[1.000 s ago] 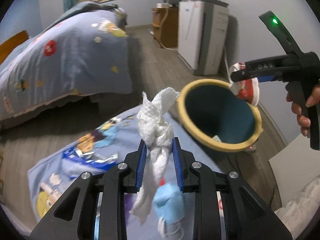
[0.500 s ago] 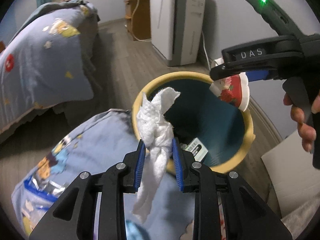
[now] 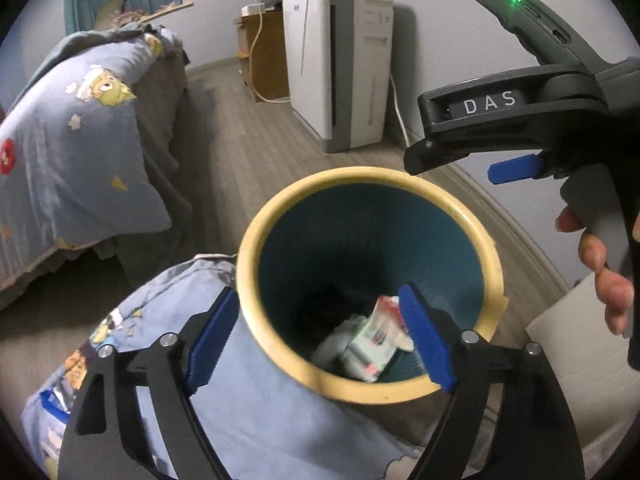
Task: Collect trash
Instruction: 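Open the left tool over the bin to drop the tissue, then grasp a white tissue with the left tool while the right tool grasps clear plastic wrap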
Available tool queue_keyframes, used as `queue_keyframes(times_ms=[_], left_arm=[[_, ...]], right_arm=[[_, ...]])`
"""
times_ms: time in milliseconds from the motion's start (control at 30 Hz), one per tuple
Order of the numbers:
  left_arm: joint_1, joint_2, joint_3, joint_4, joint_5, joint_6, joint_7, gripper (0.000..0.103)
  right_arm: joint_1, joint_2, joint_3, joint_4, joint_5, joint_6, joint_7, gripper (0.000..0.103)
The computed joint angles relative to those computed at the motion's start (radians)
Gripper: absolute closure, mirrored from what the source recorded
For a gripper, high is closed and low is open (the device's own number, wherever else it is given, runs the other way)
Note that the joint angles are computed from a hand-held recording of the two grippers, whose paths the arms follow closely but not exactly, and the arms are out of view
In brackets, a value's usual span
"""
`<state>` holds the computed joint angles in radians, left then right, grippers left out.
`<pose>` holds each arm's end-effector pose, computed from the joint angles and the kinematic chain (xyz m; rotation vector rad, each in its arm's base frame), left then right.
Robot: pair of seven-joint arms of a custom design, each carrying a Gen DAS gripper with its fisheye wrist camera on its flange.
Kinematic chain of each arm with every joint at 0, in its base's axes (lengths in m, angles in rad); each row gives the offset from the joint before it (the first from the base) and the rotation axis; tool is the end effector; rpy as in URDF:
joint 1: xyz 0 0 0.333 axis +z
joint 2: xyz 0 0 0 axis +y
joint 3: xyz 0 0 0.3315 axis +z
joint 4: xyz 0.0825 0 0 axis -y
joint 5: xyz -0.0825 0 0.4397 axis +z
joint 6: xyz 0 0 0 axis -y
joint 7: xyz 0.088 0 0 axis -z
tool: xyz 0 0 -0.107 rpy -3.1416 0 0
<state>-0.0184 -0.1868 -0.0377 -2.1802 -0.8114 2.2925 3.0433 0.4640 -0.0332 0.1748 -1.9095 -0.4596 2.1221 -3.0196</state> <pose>0.5710 -0.0490 0.4988 -0.6830 2.6567 -0.9929 0.5158 0.3596 0.5354 -0.9526 2.5584 -0.4243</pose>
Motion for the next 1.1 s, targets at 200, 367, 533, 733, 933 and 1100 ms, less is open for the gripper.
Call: queue_keyframes(times_ms=[200, 367, 533, 733, 933, 1100], left_arm=[[0.019, -0.009, 0.019, 0.007, 0.001, -0.015, -0.003, 0.015], [0.054, 0.0, 0.038, 0.043, 0.025, -0.048, -0.047, 0.013], [0.103, 0.019, 0.067, 0.107, 0.029, -0.088, -0.078, 0.012], [0.176, 0.07, 0.097, 0.227, 0.04, -0.097, -0.092, 0.01], [0.27, 0.144, 0.127, 0.358, 0.042, -0.114, -0.143, 0.008], [0.356, 0.212, 0.135, 0.434, 0.044, -0.126, -0.235, 0.008]], right_arm=[[0.009, 0.029, 0.003, 0.044, 0.0, -0.032, -0.027, 0.006], [0.026, 0.066, 0.004, 0.106, -0.013, -0.064, -0.044, 0.006], [0.061, 0.142, 0.003, 0.231, -0.055, -0.12, -0.094, 0.006], [0.121, 0.259, -0.011, 0.413, -0.087, -0.182, -0.164, 0.006], [0.194, 0.401, -0.041, 0.629, -0.102, -0.232, -0.262, 0.006], [0.269, 0.54, -0.082, 0.842, -0.1, -0.305, -0.36, 0.006]])
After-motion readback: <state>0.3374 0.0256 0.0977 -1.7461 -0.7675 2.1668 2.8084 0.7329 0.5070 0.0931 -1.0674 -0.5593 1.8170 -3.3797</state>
